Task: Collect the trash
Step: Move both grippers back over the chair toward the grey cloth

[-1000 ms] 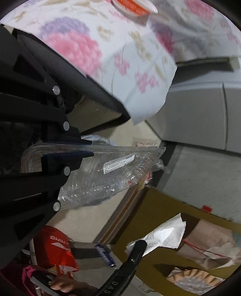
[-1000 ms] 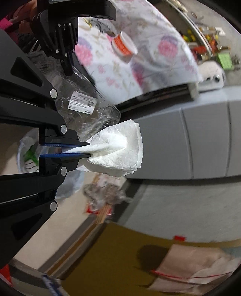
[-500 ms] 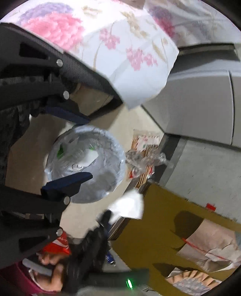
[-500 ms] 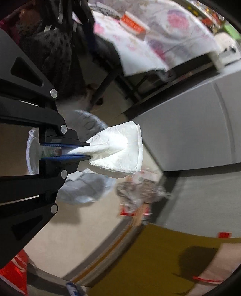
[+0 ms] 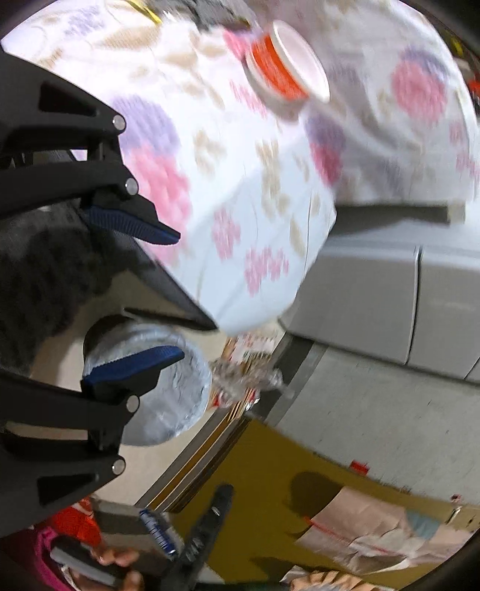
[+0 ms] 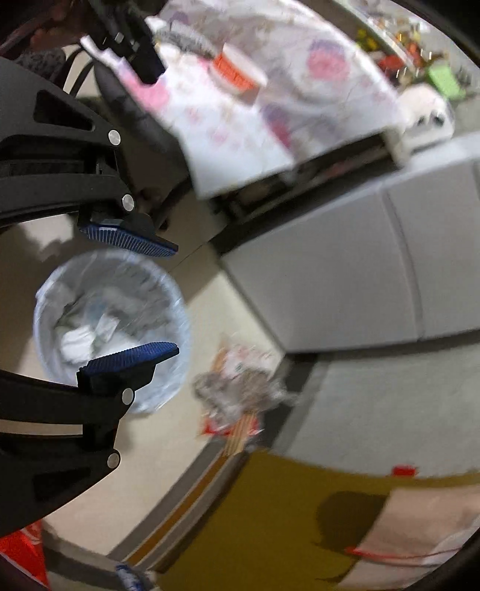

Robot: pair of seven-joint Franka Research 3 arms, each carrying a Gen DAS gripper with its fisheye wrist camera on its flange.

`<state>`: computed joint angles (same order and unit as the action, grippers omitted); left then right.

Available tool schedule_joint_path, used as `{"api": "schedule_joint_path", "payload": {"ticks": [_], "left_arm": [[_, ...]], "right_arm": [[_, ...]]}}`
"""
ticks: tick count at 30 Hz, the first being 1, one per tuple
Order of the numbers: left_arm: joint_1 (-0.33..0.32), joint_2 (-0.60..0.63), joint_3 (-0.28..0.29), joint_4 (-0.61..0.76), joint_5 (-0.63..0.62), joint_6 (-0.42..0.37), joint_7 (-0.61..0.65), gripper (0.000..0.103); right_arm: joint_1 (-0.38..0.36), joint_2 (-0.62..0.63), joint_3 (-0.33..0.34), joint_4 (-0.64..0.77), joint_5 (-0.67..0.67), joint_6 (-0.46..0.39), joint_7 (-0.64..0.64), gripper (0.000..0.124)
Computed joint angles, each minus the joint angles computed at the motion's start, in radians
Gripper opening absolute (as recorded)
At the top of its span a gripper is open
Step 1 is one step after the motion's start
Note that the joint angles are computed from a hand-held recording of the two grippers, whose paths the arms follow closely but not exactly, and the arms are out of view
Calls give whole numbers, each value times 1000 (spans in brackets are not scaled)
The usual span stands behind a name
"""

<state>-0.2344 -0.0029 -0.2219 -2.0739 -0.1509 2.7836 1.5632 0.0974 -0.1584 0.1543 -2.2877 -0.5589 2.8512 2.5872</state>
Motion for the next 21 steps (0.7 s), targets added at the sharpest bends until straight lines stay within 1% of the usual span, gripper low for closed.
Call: {"api": "schedule_joint_path", "payload": {"ticks": [2, 3, 6, 8, 9, 10, 11, 13, 17, 19, 20, 21], "left_arm": [[10, -49, 11, -57, 23, 26, -37, 59], [19, -82, 19, -94, 45, 38, -68, 61], [48, -156, 36, -175, 133, 52, -169, 64], [70, -203, 51, -230, 178, 61, -230, 66], [82, -223, 59, -253, 200, 64, -254, 68], [103, -233, 55, -267, 238, 64, -295, 68], [124, -250, 56, -288, 273, 65, -334, 69], [159, -285, 65, -327, 320, 60, -395, 69], [242, -337, 79, -384, 410, 57, -512, 70], [289, -360, 87, -407, 453, 57, -563, 72], [299, -369, 98, -417, 462, 59, -574, 72], [318, -377, 107, -424, 474, 62, -589, 73]], "right_arm": [[10, 7, 12, 20, -15, 40, -5, 50], [25, 19, 15, 34, -6, 68, -31, 52], [91, 85, 12, 102, 75, 102, -171, 54], [143, 137, 4, 154, 160, 100, -284, 55], [173, 165, 2, 182, 237, 99, -373, 55], [195, 192, 4, 213, 304, 89, -453, 55], [213, 217, 7, 246, 347, 78, -511, 55], [248, 278, 15, 325, 386, 52, -599, 56], [310, 388, 11, 472, 424, 30, -712, 56], [353, 430, -16, 530, 407, 31, -725, 56], [374, 465, -28, 581, 401, 23, -738, 57], [393, 488, -40, 617, 404, 11, -747, 59]]}}
